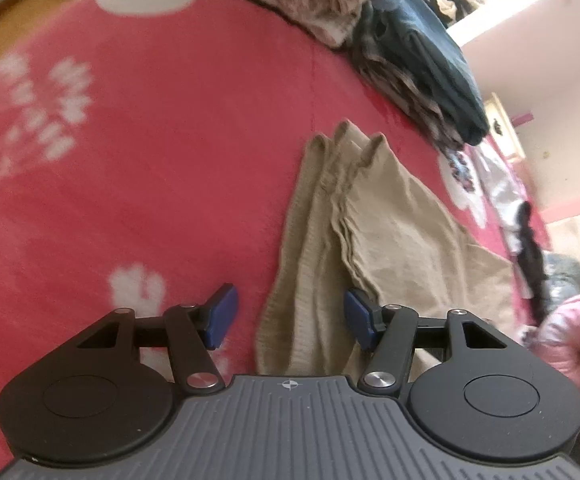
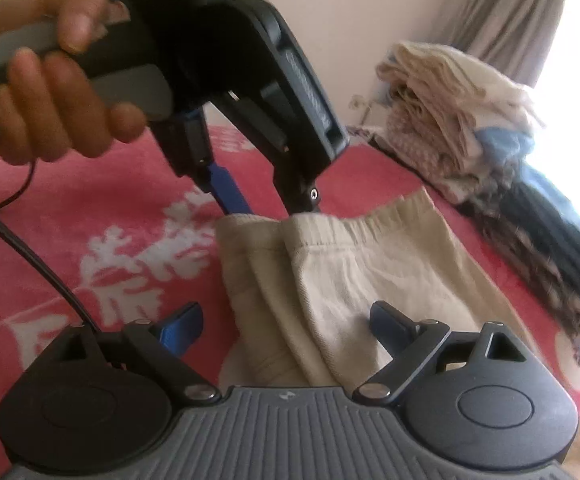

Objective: Fold clothes

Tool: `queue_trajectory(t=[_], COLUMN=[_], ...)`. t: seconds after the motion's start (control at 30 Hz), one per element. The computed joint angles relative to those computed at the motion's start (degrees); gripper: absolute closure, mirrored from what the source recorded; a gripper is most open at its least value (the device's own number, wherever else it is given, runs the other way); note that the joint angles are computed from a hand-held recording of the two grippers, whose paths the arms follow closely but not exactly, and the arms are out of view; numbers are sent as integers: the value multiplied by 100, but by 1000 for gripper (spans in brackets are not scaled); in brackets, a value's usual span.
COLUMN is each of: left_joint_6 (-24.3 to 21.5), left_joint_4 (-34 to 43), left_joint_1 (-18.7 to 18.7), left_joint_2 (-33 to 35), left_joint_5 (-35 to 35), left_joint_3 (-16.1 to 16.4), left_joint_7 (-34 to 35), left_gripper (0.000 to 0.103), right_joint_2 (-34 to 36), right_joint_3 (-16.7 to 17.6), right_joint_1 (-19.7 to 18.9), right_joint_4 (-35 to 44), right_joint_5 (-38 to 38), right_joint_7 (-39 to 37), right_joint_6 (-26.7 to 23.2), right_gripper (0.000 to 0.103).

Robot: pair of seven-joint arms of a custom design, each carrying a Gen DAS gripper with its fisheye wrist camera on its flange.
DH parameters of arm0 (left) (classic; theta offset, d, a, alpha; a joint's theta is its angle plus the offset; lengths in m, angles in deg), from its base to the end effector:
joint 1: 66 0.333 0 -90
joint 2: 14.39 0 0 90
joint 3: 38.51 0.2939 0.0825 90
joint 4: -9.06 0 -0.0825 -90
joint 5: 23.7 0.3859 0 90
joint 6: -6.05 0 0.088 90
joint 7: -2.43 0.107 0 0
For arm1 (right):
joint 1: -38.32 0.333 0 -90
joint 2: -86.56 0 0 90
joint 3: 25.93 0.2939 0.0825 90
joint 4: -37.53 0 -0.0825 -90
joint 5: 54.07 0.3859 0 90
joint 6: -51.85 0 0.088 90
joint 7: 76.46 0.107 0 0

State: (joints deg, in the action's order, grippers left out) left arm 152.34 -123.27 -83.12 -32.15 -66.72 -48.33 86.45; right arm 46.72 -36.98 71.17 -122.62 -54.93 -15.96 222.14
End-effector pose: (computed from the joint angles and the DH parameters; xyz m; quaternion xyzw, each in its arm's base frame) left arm 0.4518 -0.2244 0.5026 0.7048 -0.6094 0.3494 0.0993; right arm 0.3623 0.1447 0.4820 -0.8559 0.3001 -0.2737 0.3200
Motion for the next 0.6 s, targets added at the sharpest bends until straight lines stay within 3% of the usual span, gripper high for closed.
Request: queue_trajectory(t=[0.23, 0.33, 0.5, 0.6], left_joint_6=[-378, -388, -483, -533], left_joint_4=[262, 362, 522, 658], left_joint_1=[-205, -130, -169, -163], left_joint_2=[224, 233, 261, 297], left_joint_5=[-1341, -1184, -1705, -1790], left_joint_3=[222, 91, 144, 99], left_joint_7=[718, 731, 1145, 1273], left_gripper=[44, 44, 44, 38], right_joint_2=[264, 293, 135, 105], right_joint_3=[104, 87, -95, -70], right_joint_1=[-132, -136, -22, -58], right_joint_4=[90, 138, 111, 129], right_joint_5=[23, 3, 183, 229], right_joint_7=[340, 454, 694, 887], right_joint_6=[250, 252, 278, 299], right_gripper=[21, 25, 38, 43])
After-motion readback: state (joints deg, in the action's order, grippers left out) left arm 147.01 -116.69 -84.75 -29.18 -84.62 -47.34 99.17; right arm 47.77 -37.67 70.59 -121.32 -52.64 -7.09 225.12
